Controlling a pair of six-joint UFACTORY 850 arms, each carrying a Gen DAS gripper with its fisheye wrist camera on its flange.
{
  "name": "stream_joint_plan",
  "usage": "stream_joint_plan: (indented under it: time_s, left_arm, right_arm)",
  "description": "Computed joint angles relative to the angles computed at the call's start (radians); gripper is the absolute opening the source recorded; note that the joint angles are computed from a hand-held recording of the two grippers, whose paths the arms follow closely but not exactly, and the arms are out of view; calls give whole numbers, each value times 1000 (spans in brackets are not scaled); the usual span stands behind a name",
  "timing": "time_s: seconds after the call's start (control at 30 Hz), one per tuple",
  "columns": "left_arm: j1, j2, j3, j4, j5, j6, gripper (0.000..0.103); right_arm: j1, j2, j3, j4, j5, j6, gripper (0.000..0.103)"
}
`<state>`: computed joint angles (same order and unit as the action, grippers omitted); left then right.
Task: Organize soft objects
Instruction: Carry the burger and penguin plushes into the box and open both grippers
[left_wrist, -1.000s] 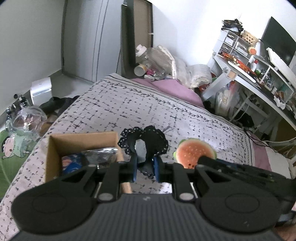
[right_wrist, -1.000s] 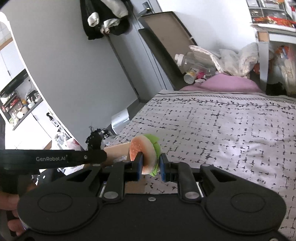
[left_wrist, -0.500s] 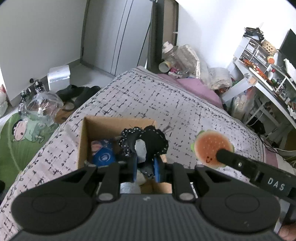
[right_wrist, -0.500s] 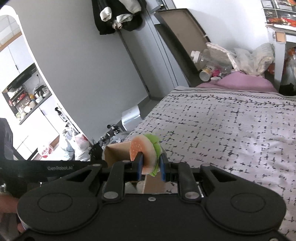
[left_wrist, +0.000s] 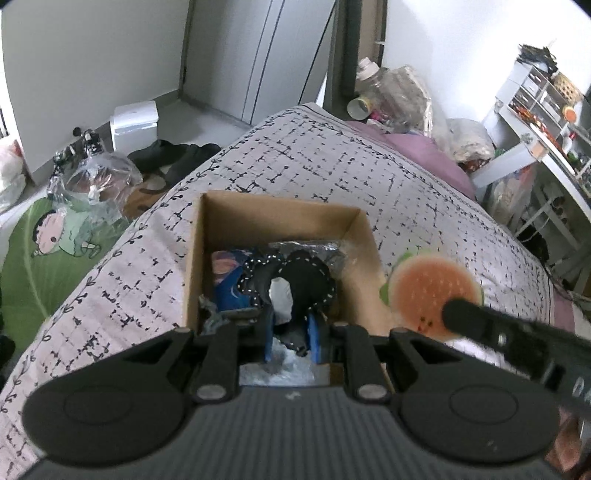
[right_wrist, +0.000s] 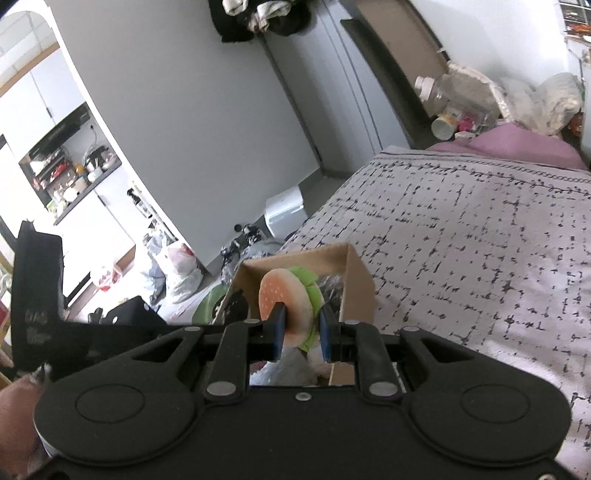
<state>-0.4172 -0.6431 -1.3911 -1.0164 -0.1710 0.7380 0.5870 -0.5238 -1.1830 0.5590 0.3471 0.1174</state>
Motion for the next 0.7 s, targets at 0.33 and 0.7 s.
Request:
stream_joint_plan:
  time_s: [0.33, 0.7]
  left_arm:
    - [10, -9, -15, -25, 16, -1, 51]
    - [4, 29, 38, -4, 43, -35, 61]
  right_arm:
    - [-2, -25, -26, 4, -34, -6, 19]
    - [11, -54, -70, 177, -77, -191, 25]
